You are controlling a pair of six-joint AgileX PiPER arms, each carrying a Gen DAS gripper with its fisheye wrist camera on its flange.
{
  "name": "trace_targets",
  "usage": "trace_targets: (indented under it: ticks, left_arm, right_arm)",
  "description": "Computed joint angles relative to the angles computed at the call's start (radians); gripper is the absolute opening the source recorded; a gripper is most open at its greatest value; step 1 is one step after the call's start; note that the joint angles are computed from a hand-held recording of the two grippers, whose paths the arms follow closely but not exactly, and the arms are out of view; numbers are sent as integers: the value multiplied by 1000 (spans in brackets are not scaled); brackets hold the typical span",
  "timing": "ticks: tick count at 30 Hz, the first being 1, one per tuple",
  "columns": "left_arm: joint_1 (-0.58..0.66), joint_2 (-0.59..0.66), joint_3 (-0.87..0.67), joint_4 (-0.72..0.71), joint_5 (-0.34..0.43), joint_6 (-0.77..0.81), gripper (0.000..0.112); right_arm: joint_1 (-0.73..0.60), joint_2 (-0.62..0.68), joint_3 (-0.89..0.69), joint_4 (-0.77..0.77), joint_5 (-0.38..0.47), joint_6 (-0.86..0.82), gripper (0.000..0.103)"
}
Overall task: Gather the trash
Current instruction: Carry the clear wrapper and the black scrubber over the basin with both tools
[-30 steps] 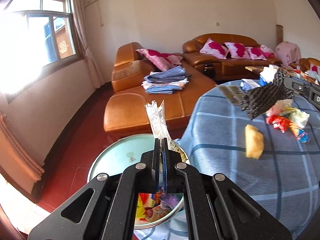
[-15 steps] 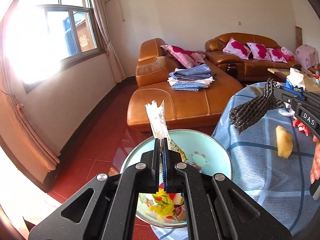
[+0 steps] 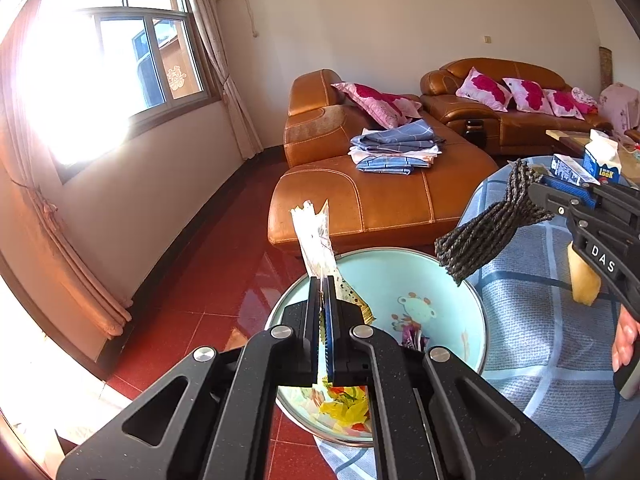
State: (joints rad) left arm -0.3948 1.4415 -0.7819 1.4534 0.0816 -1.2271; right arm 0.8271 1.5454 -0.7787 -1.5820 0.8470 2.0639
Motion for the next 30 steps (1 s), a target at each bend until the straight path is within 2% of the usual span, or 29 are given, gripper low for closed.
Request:
trace_targets:
  ticks: [3,11,23,30]
  left_arm:
    - [-12,-6,12,84,13,-82,2]
    - [-12,-13,13,41,14,-26,2]
    - [13,-17,29,235,3,-213,2]
    - [22,-16,28,132,-7,-103,2]
  right_arm:
    - [11,26,-14,-4,3,-10,9]
    - [4,64,-49,-12,-17,-33,9]
    - [30,98,-75,-18,-4,-75,9]
    - [29,98,-76,-22,-8,-76,9]
